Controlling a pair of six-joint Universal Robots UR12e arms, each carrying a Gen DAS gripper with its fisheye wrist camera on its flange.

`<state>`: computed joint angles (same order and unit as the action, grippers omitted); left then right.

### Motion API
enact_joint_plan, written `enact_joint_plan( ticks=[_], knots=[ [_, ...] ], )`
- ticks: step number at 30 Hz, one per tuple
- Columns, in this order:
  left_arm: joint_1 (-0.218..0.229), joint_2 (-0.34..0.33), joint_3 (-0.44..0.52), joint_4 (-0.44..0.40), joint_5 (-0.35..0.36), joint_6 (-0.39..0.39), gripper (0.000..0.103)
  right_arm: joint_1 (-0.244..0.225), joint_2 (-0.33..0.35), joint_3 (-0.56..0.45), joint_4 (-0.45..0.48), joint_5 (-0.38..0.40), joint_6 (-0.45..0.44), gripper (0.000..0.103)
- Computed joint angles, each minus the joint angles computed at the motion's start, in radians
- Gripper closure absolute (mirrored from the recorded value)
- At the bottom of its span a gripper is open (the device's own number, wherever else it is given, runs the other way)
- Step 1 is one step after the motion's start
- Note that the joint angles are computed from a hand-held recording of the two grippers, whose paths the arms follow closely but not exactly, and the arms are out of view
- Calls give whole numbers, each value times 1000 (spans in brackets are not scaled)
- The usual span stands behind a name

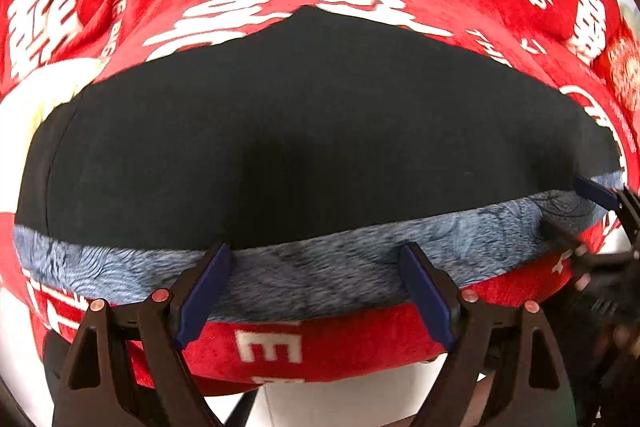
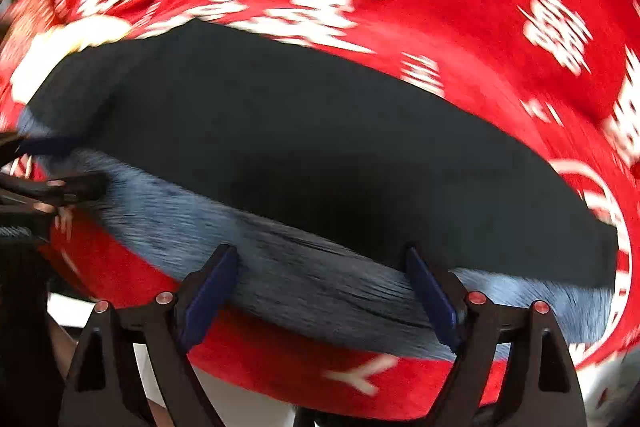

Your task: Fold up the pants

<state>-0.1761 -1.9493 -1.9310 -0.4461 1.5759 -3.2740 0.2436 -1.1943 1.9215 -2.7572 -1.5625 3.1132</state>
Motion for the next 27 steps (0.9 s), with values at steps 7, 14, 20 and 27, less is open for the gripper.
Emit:
enact_joint_plan(
  ticks=[7, 14, 20, 27],
  knots=[
    [73, 34, -54, -9, -11, -76, 14, -108, -48, 64, 25, -37, 123, 12],
    [209, 69, -109, -3, -129, -172, 12, -193, -69, 90, 43, -7, 231, 2],
    [281, 141, -181, 47, -85, -252, 12, -193, -70, 79, 64, -20, 233, 2],
    [349, 128, -172, 25, -45, -251, 12, -153, -56, 44, 77, -70, 179, 2]
  ],
)
